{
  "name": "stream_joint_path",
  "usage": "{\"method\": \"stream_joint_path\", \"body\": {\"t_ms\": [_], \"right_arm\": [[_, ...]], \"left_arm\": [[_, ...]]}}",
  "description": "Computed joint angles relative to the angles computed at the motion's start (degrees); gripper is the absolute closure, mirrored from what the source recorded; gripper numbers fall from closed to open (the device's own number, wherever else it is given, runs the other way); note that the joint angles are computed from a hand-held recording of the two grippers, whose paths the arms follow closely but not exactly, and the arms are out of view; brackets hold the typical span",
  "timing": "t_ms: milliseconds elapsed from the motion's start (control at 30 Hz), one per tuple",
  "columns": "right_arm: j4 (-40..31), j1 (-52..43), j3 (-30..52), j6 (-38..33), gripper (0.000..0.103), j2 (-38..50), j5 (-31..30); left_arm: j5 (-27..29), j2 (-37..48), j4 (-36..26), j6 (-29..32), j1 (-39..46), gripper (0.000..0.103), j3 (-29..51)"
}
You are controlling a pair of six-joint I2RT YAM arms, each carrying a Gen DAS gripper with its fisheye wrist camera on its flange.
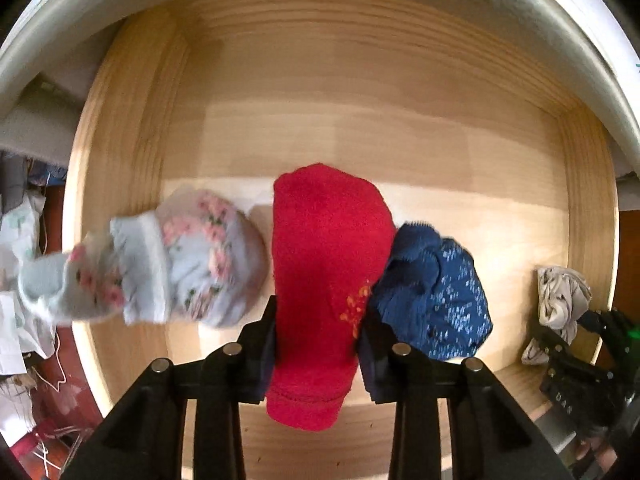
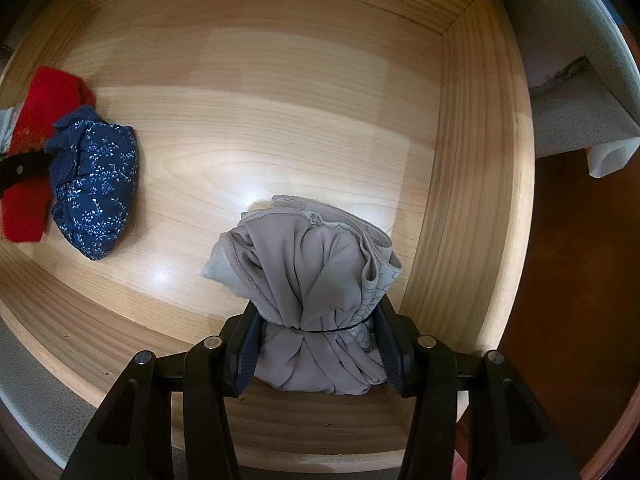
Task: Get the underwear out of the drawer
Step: 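Lift the red garment with the left gripper over the white box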
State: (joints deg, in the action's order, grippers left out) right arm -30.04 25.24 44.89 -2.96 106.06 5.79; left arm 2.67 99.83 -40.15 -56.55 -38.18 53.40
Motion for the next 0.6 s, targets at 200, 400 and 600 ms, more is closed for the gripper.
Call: {"method": "stream_joint_path", "body": {"t_ms": [200, 400, 600], "right_arm": [[-0.1, 0.2, 0.3, 0.1, 0.055, 0.2, 0.1], [0.2, 0.3, 0.1, 0.3, 0.055, 0.2, 0.0], [0.3, 0.2, 0.0, 0.0, 0.055, 0.2, 0.2]], "left_arm": [[-1.1, -4.2, -1.8, -3.1, -2.9, 0.07, -2.0], [-2.2, -8.6, -5.3, -4.2, -3.4, 0.073, -1.8], [-4.9, -14.2, -13.6, -4.0, -4.0, 0.073, 2.1]]}}
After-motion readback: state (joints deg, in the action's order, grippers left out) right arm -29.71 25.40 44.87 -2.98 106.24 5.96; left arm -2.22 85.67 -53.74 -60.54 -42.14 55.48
